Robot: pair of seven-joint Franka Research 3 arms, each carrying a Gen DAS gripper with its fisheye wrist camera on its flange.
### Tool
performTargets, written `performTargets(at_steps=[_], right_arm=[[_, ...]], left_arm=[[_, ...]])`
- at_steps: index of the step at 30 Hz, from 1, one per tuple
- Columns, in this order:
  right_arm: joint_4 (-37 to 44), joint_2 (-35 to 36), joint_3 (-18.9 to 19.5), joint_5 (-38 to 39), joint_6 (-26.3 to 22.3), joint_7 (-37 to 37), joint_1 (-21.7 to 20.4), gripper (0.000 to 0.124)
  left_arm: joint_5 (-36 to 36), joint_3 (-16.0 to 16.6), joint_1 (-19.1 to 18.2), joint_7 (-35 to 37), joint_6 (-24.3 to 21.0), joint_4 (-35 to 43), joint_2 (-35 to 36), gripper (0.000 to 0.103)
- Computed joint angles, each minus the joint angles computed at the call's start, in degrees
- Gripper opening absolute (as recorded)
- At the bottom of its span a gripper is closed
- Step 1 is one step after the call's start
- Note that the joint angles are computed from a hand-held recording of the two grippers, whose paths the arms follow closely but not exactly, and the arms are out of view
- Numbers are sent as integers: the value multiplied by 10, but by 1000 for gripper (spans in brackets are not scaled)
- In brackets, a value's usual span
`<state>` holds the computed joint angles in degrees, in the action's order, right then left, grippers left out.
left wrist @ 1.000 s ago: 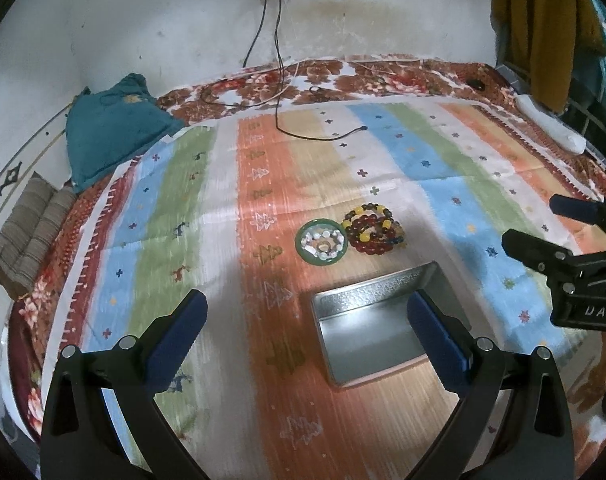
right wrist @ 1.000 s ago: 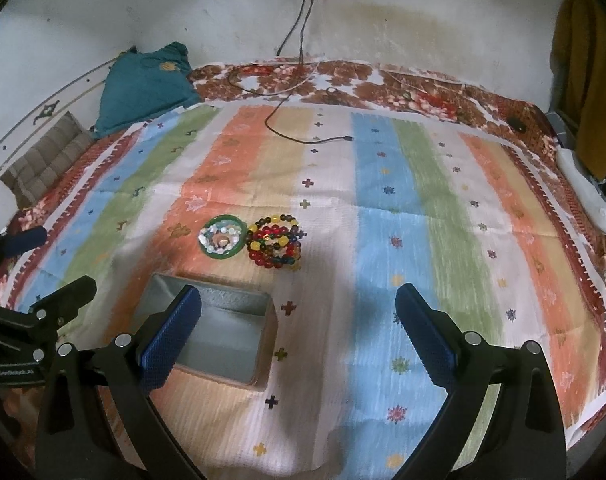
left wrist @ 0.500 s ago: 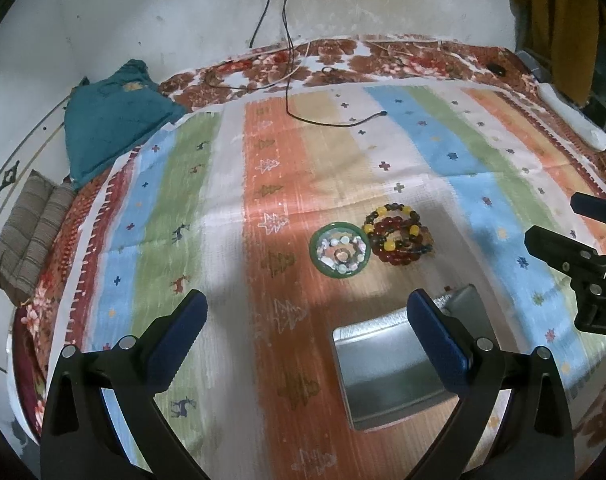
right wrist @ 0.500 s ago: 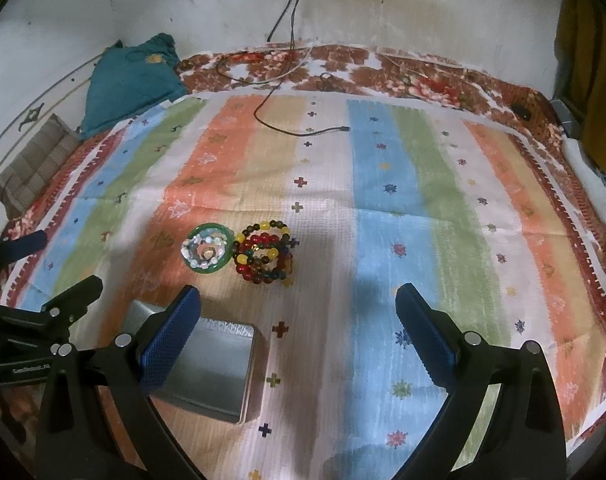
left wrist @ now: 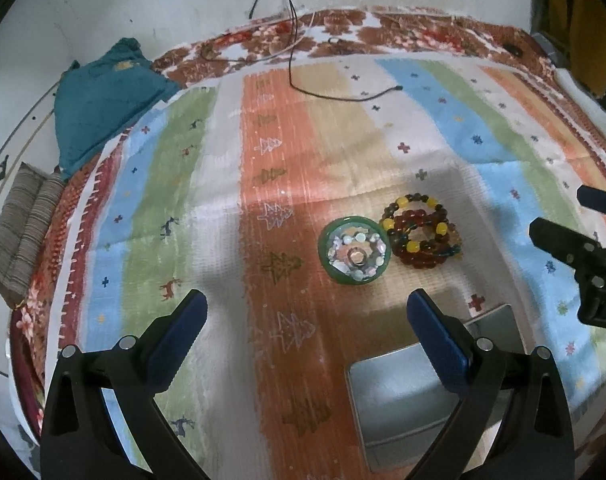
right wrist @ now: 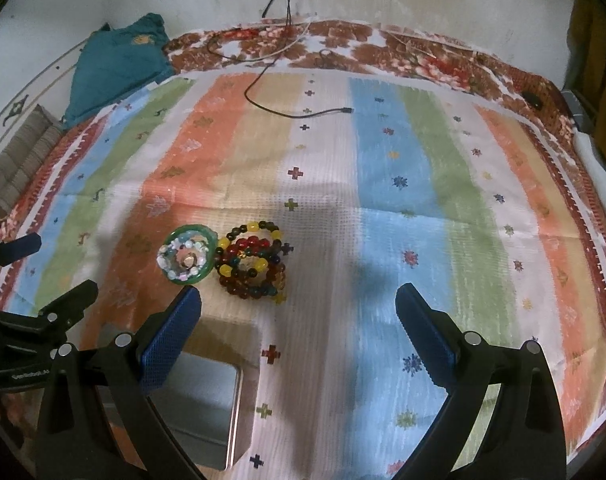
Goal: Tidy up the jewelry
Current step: 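Move both open tools toward the green bangle and beaded bracelets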
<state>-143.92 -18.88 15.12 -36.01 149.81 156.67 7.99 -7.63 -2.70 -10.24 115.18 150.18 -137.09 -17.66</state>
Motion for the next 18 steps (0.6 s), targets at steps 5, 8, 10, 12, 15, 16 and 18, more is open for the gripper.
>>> performTargets(at_steps=[5,8,10,12,15,16,18], right_arm=[[20,35,-14,4,-2,-13,-1,99],[29,53,-24,-4,-1,-12,1,99],[33,60,-30,-11,3,-4,1,99],[38,69,-39,-3,7,-10,6,99],[50,86,-49,-2,9,-15,9,99],[54,93,-53,1,12,-19,10,99],[61,104,-60,3,14,-24,14,99]], left_arm=[[30,-15,12,-23,-4,24,35,97],[35,-20,15,-30,-9,38,52,97],[40,-24,17,-32,-10,45,63,97],[42,-27,19,-33,-14,54,75,97],[19,-26,20,-24,-33,73,95,97],[20,-28,23,-27,-36,78,102,97],[32,-35,29,-35,-30,82,110,97]])
